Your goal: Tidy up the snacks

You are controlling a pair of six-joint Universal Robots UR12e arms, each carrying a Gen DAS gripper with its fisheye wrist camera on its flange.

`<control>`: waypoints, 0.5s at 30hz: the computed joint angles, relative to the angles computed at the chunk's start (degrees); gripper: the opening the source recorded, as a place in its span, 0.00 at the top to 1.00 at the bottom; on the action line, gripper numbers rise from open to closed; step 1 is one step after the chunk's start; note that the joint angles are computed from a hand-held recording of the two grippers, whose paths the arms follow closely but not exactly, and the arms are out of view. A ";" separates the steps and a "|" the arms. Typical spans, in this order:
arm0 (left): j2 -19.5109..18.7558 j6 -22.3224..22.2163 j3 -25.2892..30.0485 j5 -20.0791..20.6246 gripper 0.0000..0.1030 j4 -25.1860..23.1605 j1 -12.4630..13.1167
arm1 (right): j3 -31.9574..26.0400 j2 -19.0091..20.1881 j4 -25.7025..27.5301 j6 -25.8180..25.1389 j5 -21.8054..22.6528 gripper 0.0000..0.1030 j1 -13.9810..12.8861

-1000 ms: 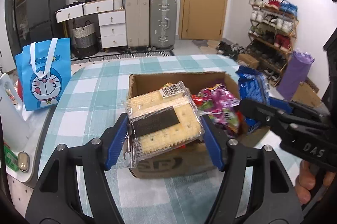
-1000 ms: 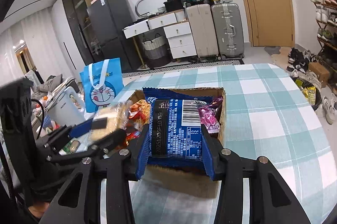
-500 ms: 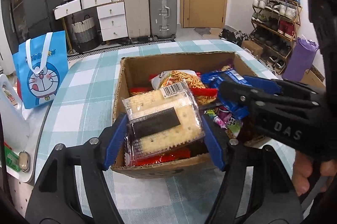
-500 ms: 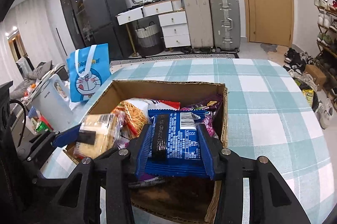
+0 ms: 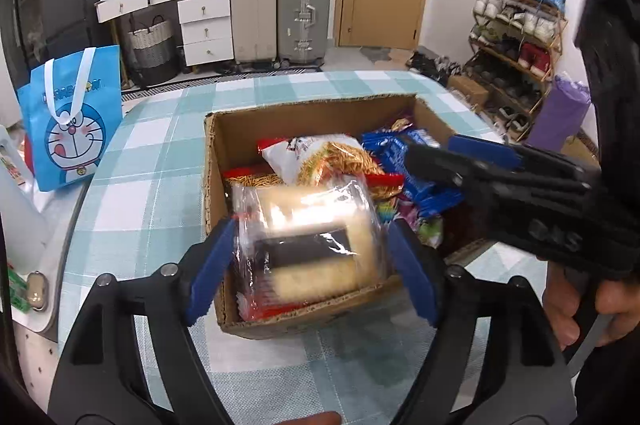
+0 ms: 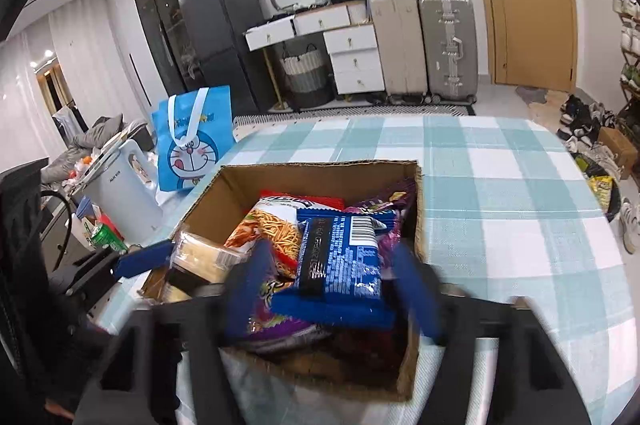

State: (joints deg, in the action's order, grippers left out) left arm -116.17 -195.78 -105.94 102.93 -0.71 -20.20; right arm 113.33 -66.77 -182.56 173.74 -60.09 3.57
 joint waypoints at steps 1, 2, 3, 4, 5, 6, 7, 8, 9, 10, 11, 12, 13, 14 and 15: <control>0.26 0.19 -0.55 -1.08 0.20 1.08 0.17 | 0.85 -0.42 -0.85 -0.12 2.22 0.17 -0.64; 0.45 0.30 -0.99 -1.28 0.17 2.08 0.15 | 1.55 -0.85 -1.56 -0.07 2.84 0.04 -0.91; 0.60 0.53 -1.43 -0.57 0.17 3.09 -0.07 | 2.47 -1.34 -3.12 0.40 2.03 0.00 -0.98; 0.77 1.01 -1.82 -0.06 0.15 3.91 -0.24 | 3.16 -1.62 -4.66 0.74 1.56 0.00 -1.07; 0.93 1.24 -2.15 0.39 0.08 4.45 -0.42 | 4.15 -1.95 -6.71 0.61 1.66 0.00 -1.37; 1.18 1.24 -2.61 0.92 0.03 5.11 -0.58 | 4.90 -2.17 -8.24 0.61 2.26 0.00 -1.72; 1.39 1.14 -3.50 1.51 0.01 7.21 -0.71 | 5.77 -2.36 -10.16 0.93 2.96 0.00 -2.11; 1.63 1.17 -4.18 1.54 0.01 8.58 -0.69 | 6.77 -2.52 -12.45 1.34 3.58 0.00 -2.52; 1.93 1.02 -4.78 1.63 0.01 9.35 -0.68 | 7.54 -2.69 -14.10 1.50 3.79 0.00 -2.75; 2.28 0.51 -5.35 2.04 0.01 9.83 -0.72 | 8.37 -2.89 -15.64 1.27 3.88 0.00 -3.01; 2.56 -0.22 -6.10 2.47 0.01 10.77 -0.74 | 9.18 -3.08 -16.93 0.72 3.83 0.00 -3.14; 2.97 -0.52 -6.80 2.70 0.01 11.44 -0.76 | 9.71 -3.23 -17.75 0.20 3.68 0.00 -3.16; 3.14 -0.88 -7.61 3.18 0.01 12.79 -0.82 | 10.52 -3.33 -19.17 -0.70 3.43 0.00 -3.17; 3.29 -0.95 -8.29 3.36 0.01 13.92 -0.84 | 11.13 -3.36 -20.27 -1.34 3.35 0.00 -3.19; 3.41 -0.95 -8.95 3.56 0.01 15.06 -0.85 | 11.48 -3.32 -21.05 -1.71 3.25 0.00 -3.20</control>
State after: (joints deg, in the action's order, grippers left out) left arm -112.76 -196.74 -114.89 106.49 14.35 -21.05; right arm 124.81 -70.08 -203.60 172.03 -56.84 0.37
